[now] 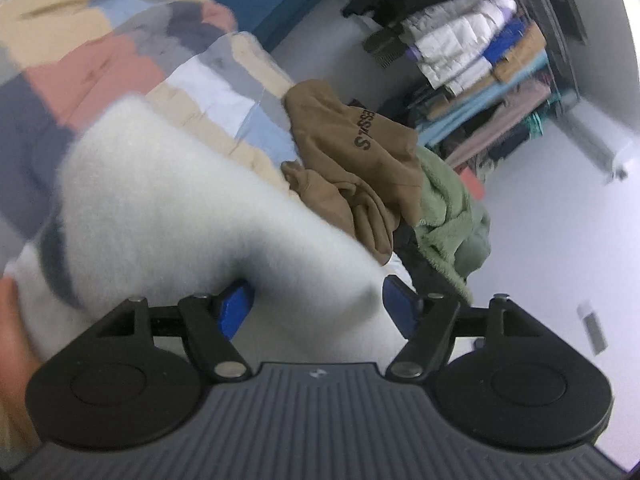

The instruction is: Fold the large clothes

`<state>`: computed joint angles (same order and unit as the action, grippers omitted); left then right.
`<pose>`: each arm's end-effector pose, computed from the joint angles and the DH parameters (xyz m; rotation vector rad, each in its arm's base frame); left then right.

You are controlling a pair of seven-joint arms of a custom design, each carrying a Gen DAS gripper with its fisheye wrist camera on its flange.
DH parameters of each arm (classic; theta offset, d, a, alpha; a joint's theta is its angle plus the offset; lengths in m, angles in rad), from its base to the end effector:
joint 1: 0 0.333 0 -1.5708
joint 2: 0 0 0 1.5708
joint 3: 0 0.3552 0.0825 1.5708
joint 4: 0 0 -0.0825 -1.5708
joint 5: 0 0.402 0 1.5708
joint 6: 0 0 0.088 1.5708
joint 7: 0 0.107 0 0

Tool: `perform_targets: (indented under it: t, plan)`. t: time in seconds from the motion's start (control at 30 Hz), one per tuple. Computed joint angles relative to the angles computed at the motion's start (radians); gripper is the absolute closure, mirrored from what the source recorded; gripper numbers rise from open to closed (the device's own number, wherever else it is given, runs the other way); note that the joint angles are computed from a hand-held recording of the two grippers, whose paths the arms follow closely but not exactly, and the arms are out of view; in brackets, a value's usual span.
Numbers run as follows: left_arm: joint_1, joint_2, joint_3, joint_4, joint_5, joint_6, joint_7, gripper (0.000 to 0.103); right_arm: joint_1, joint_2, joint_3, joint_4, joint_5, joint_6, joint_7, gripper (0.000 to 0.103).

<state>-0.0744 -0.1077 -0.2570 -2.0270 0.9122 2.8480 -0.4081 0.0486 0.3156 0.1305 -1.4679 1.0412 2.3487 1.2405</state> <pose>0.5346 -0.2359 0.6189 -2.3320 0.8462 -1.3869 0.7203 0.1271 0.6067 -1.4185 1.5147 0.2758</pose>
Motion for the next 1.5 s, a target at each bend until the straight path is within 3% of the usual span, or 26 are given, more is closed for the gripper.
perform_targets:
  t: [0.23, 0.4, 0.57, 0.87, 1.03, 1.2, 1.37, 1.47, 1.5]
  plan:
    - [-0.046, 0.153, 0.056, 0.164, -0.1, -0.076, 0.296, 0.028, 0.022, 0.148, 0.012, 0.195, -0.121, -0.021, 0.065, 0.054]
    - [-0.061, 0.285, 0.089, 0.236, -0.3, -0.061, 0.571, 0.028, 0.042, 0.266, 0.028, 0.326, -0.252, -0.032, 0.14, 0.054]
    - [-0.146, 0.36, 0.187, 0.288, -0.167, -0.088, 0.535, 0.028, 0.046, 0.366, 0.042, 0.417, -0.353, -0.072, 0.211, 0.063]
    - [-0.18, 0.434, 0.273, 0.337, -0.134, -0.025, 0.549, 0.028, 0.075, 0.488, 0.061, 0.573, -0.457, -0.045, 0.187, 0.063]
    - [-0.225, 0.425, 0.341, 0.327, -0.002, 0.006, 0.411, 0.028, 0.083, 0.523, 0.072, 0.636, -0.499, -0.054, 0.18, 0.061]
    - [-0.219, 0.361, 0.341, 0.273, 0.127, -0.018, 0.271, 0.028, 0.051, 0.531, 0.098, 0.67, -0.476, -0.107, 0.148, 0.061]
    - [-0.199, 0.283, 0.306, 0.205, 0.224, -0.142, 0.162, 0.027, 0.036, 0.434, 0.091, 0.52, -0.45, 0.025, 0.069, 0.06]
    - [-0.173, 0.24, 0.282, 0.16, 0.276, -0.181, 0.082, 0.027, 0.032, 0.402, 0.083, 0.473, -0.444, 0.092, 0.045, 0.044]
    - [-0.162, 0.228, 0.273, 0.146, 0.284, -0.188, 0.06, 0.027, 0.031, 0.393, 0.081, 0.456, -0.441, 0.124, 0.037, 0.034]
